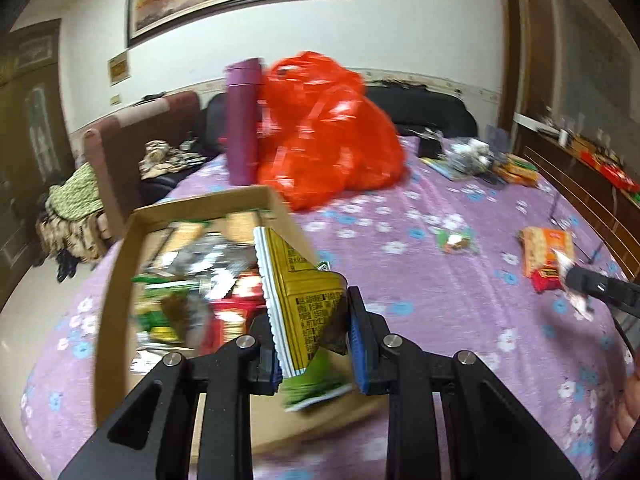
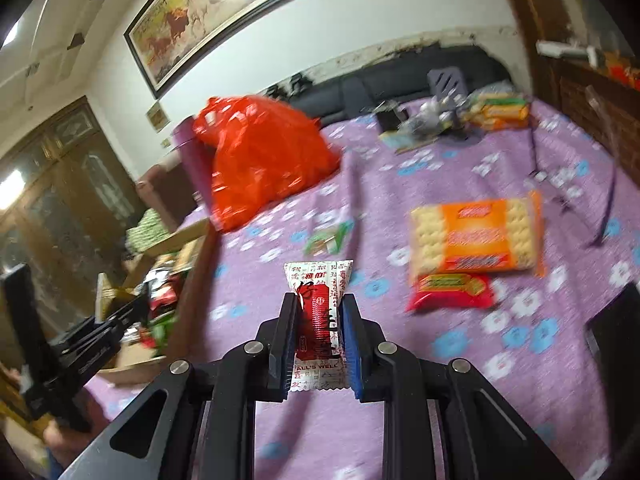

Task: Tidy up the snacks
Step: 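Carry both snacks over the cardboard box and open both grippers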

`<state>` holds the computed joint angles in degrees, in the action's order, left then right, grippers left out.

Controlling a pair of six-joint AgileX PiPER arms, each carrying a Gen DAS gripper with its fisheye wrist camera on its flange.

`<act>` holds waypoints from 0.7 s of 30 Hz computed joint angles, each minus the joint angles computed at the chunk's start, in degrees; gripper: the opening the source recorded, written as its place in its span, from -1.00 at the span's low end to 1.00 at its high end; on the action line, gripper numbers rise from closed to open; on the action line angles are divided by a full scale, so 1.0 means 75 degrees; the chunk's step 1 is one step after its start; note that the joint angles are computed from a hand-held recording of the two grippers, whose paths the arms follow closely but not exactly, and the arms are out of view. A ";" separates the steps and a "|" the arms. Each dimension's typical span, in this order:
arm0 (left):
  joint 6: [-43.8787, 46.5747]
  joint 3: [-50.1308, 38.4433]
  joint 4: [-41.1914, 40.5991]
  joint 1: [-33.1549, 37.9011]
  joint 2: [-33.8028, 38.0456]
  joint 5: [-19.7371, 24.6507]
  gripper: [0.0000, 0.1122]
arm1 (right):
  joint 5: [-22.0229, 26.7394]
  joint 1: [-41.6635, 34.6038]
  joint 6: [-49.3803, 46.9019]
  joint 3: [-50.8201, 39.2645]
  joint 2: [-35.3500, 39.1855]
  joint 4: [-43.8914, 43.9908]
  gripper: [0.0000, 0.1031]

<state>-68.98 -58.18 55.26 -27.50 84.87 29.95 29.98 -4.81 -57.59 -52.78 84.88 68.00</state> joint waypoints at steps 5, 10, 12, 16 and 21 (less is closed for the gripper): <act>0.0166 0.0635 -0.0248 0.0983 -0.0453 -0.0397 -0.54 | 0.0157 0.1058 0.1439 -0.0083 -0.0364 -0.1088 -0.55; 0.0749 0.1069 -0.0912 0.1831 -0.0685 -0.0859 -0.54 | 0.0177 0.2286 0.2714 -0.0909 0.0231 -0.1938 -0.54; 0.0960 0.1169 -0.1109 0.2024 -0.0723 -0.0980 -0.54 | 0.0313 0.2760 0.3169 -0.1442 0.0680 -0.2057 -0.54; 0.1420 0.1199 -0.1529 0.2198 -0.0660 -0.1197 -0.54 | -0.0122 0.3711 0.4018 -0.2414 0.1480 -0.2894 -0.53; 0.1991 0.1076 -0.1928 0.2119 -0.0497 -0.1182 -0.54 | -0.0767 0.4243 0.4491 -0.3106 0.2474 -0.3374 -0.53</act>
